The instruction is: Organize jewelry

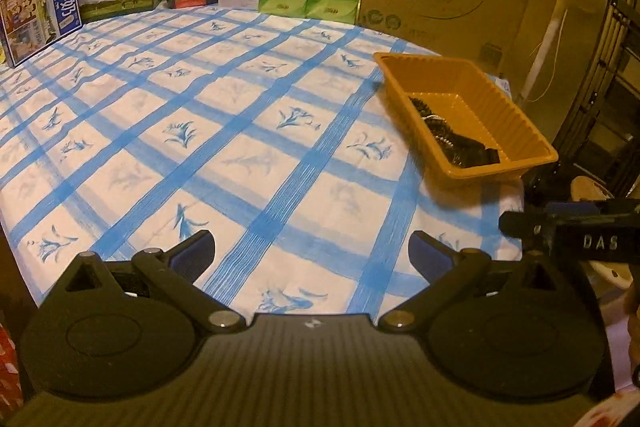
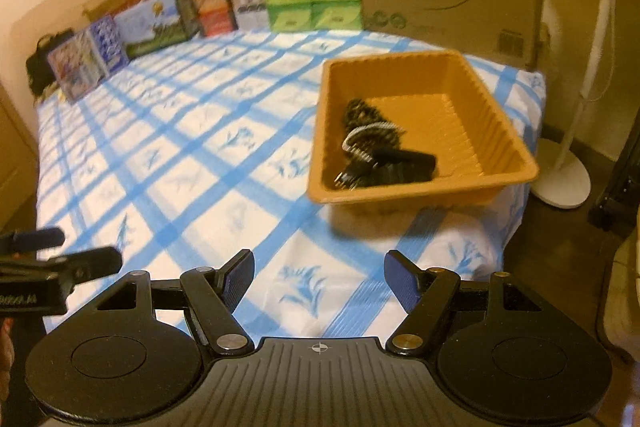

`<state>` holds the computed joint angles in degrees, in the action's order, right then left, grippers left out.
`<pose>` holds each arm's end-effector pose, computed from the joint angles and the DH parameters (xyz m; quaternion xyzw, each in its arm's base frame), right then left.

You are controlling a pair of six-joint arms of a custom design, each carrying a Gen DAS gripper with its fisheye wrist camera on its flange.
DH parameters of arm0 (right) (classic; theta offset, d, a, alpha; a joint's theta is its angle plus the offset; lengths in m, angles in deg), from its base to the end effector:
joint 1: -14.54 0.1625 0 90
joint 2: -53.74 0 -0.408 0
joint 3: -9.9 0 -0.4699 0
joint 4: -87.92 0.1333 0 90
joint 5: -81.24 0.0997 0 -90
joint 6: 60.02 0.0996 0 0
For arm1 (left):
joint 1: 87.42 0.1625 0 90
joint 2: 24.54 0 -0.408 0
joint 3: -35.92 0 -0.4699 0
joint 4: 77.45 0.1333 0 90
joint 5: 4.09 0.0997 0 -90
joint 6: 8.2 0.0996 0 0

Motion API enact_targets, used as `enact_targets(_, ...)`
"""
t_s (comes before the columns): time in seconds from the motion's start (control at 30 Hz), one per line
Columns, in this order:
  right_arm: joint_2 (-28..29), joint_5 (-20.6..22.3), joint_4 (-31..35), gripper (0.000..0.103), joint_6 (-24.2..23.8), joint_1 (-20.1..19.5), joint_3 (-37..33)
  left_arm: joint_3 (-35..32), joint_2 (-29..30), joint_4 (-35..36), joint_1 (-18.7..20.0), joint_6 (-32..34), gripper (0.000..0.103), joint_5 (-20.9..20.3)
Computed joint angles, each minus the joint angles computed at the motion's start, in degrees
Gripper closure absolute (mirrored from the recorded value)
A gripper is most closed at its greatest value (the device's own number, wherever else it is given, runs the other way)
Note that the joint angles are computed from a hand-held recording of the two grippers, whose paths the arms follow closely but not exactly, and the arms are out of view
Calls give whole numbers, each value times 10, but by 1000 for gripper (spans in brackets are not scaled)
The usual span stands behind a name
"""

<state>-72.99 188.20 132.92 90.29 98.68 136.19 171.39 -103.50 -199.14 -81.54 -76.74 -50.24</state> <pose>0.0809 -0.2333 0.3552 0.1326 -0.9044 0.3222 0.2461 -0.3749 -0.2420 0.0640 0.2023 0.8868 -0.3072 0.2799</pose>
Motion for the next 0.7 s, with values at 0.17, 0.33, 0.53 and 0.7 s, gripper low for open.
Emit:
enact_targets(0.17,11,5,3,31,3,7,8,1,5,-3,6,-6,1,-11)
enact_targets(0.33,19,11,1,31,7,13,10,1,8,7,8,-20,1,-12)
enact_targets(0.53,24,12,-2,31,10,13,10,0,8,17,10,-28,1,-12)
enact_targets(0.7,24,12,-4,31,12,14,12,-1,11,15,11,-28,1,-14)
